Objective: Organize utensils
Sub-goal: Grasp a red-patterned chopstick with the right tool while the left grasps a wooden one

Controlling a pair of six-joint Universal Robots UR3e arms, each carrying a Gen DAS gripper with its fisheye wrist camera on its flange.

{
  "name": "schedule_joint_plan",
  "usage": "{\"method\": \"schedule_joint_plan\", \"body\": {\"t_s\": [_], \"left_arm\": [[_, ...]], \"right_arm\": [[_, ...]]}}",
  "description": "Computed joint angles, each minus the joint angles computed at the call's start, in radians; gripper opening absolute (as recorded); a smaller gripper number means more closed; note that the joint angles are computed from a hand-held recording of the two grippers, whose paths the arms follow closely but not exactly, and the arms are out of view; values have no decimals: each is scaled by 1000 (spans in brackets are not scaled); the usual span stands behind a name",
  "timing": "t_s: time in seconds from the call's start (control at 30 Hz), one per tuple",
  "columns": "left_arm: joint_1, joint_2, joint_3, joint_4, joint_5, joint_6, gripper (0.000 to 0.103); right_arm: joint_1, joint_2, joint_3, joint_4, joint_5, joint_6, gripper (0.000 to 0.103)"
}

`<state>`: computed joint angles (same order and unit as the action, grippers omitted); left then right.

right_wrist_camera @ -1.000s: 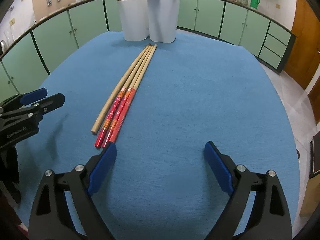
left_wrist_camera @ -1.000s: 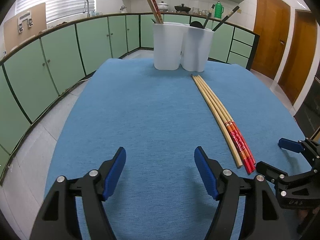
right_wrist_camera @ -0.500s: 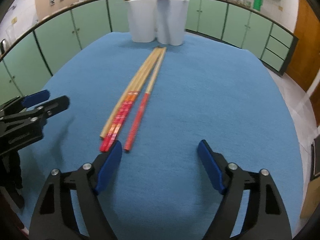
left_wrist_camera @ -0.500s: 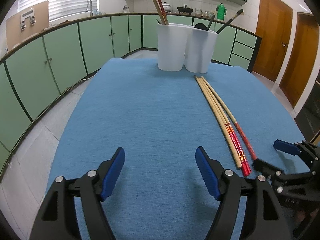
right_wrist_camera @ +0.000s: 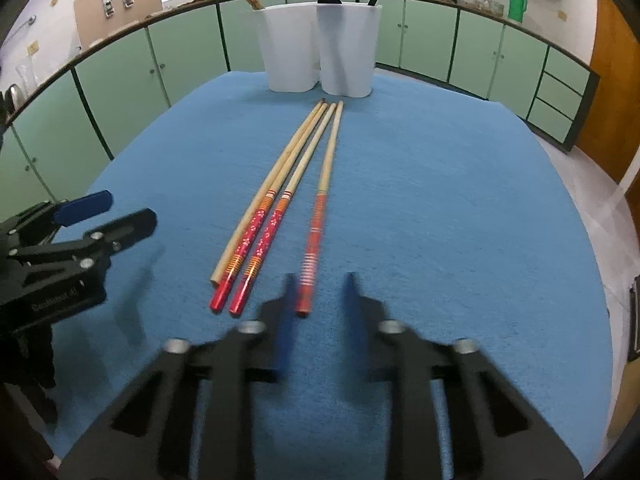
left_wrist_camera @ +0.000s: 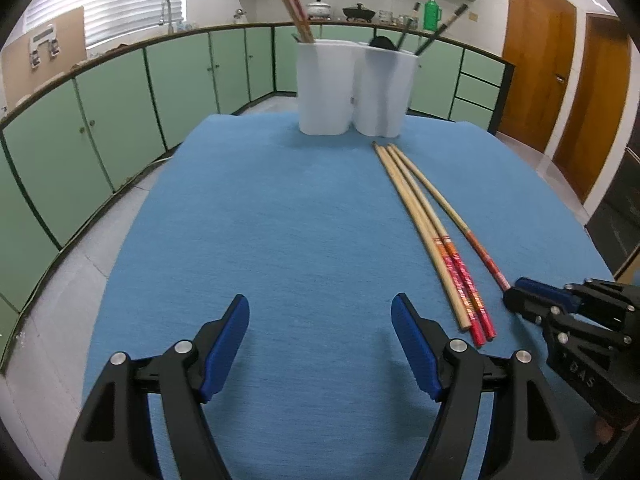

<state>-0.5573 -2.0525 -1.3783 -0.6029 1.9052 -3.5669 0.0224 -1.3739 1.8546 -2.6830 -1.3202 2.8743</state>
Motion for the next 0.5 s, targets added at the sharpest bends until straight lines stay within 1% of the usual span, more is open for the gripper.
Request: {"method": "schedule_joint_plan", "body": {"t_s": [0.1, 0.3, 0.4, 0.5], "left_arm": [[-9, -18, 31, -20, -34, 8, 72], [-32, -72, 123, -109, -77, 29, 72], [-55, -110, 189, -154, -52, 43, 72], [-58, -131, 224, -161, -69, 38, 72]], "right_arm": [[-20, -16, 12, 10, 19, -7, 5], [-70, -48, 42, 22, 58, -9, 5], [-74, -47, 44, 20, 68, -6, 5], [-81, -51, 49, 22, 80, -9, 5]]}}
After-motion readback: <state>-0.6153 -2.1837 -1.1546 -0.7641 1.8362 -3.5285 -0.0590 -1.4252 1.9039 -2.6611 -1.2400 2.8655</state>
